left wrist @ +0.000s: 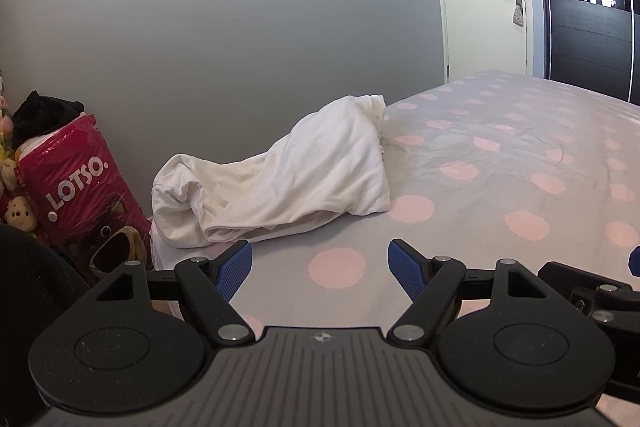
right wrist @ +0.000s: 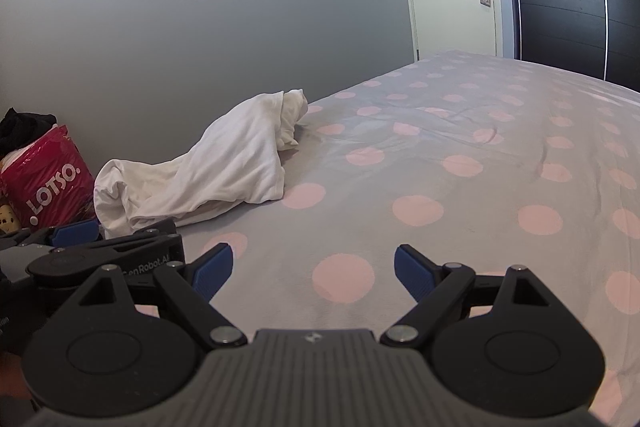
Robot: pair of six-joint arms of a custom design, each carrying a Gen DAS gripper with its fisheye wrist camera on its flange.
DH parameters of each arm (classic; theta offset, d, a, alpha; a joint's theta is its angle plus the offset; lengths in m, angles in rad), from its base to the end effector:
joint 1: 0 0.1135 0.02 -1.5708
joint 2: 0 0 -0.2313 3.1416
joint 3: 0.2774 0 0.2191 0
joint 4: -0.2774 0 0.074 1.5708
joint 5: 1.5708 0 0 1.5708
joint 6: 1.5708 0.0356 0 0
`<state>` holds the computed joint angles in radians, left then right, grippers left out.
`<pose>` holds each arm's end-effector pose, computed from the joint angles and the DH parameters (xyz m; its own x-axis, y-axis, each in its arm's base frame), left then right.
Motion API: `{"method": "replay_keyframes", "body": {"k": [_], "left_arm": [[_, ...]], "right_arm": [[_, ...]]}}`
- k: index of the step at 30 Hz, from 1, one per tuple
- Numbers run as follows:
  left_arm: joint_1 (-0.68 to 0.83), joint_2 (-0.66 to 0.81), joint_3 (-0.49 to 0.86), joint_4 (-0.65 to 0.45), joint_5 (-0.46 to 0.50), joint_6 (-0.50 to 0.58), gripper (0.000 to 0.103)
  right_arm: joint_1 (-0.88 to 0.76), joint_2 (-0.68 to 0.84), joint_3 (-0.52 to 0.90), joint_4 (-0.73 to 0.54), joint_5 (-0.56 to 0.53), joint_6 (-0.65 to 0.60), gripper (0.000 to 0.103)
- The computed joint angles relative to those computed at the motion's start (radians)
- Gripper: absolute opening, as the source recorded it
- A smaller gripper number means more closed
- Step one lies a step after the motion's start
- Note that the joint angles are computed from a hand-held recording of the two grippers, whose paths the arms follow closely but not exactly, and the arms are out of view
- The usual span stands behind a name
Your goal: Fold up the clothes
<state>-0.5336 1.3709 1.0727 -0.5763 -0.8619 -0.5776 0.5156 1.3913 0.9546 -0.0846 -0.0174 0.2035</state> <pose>0.2337 -0.1067 0.2611 -0.5053 -0.1143 -0.8553 -0.4344 0.8901 0.1377 0.2521 0.1436 0.2517 -0.5266 -0.0662 -0.8475 -0.4081 0.8943 0.1837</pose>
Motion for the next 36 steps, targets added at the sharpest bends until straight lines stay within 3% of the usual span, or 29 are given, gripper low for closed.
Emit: {"method": "replay_keyframes", "body": {"k": [36], "left_arm": [[0.000,-0.008,-0.011,0.003,-0.007,0.005,0.074]], "right_arm": [[0.011,-0.009,0.021,-0.037,0.011,-0.003,0.090]]}}
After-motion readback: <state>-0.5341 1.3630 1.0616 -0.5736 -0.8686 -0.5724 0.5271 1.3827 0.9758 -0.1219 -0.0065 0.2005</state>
